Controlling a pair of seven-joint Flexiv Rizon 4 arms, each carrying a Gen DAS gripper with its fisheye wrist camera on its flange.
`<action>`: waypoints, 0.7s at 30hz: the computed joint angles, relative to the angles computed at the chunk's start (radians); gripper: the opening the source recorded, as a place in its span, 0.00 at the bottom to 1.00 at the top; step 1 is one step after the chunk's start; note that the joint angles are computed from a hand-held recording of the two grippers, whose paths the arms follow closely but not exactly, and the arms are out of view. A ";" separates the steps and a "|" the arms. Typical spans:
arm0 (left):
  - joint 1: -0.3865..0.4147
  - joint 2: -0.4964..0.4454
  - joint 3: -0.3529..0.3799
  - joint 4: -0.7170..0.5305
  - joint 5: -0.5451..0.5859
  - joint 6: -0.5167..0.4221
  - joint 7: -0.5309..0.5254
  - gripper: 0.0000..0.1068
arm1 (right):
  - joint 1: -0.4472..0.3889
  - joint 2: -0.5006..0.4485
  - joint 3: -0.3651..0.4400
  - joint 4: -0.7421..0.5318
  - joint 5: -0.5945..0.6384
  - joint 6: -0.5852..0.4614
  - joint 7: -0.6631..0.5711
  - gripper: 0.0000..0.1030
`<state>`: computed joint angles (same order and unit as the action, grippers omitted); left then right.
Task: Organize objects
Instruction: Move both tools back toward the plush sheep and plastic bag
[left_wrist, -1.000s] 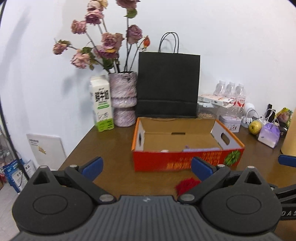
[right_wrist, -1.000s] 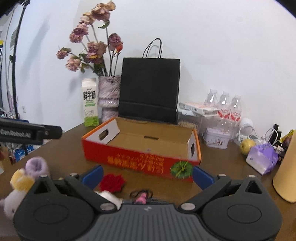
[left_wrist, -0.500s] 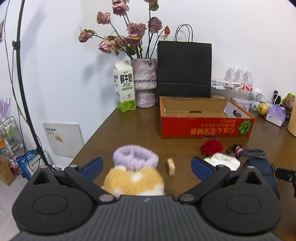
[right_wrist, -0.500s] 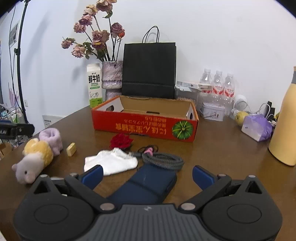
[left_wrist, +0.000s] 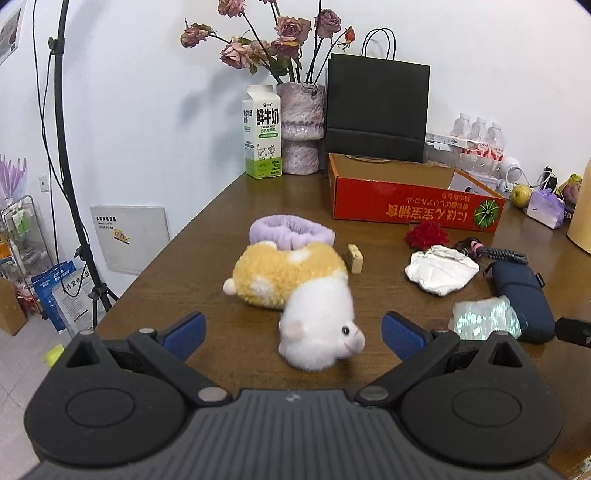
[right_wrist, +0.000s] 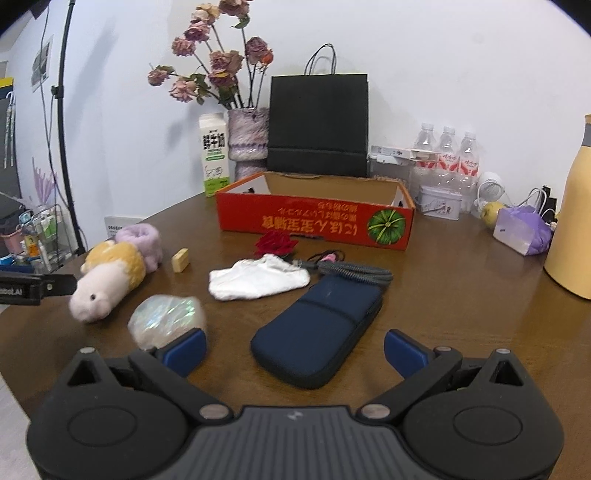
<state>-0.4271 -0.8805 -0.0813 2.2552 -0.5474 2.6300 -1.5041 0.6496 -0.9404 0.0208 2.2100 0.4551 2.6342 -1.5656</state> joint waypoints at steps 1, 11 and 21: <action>0.003 -0.004 -0.001 0.005 0.009 0.008 -0.009 0.96 | 0.001 -0.002 0.005 0.003 -0.005 0.003 0.001 1.00; 0.022 -0.024 0.001 0.020 0.046 0.036 -0.033 0.96 | 0.036 -0.008 0.013 -0.012 -0.060 -0.012 -0.033 1.00; 0.071 -0.036 0.005 0.021 0.081 0.031 -0.059 0.96 | 0.095 -0.014 -0.034 -0.142 -0.069 -0.196 -0.076 0.98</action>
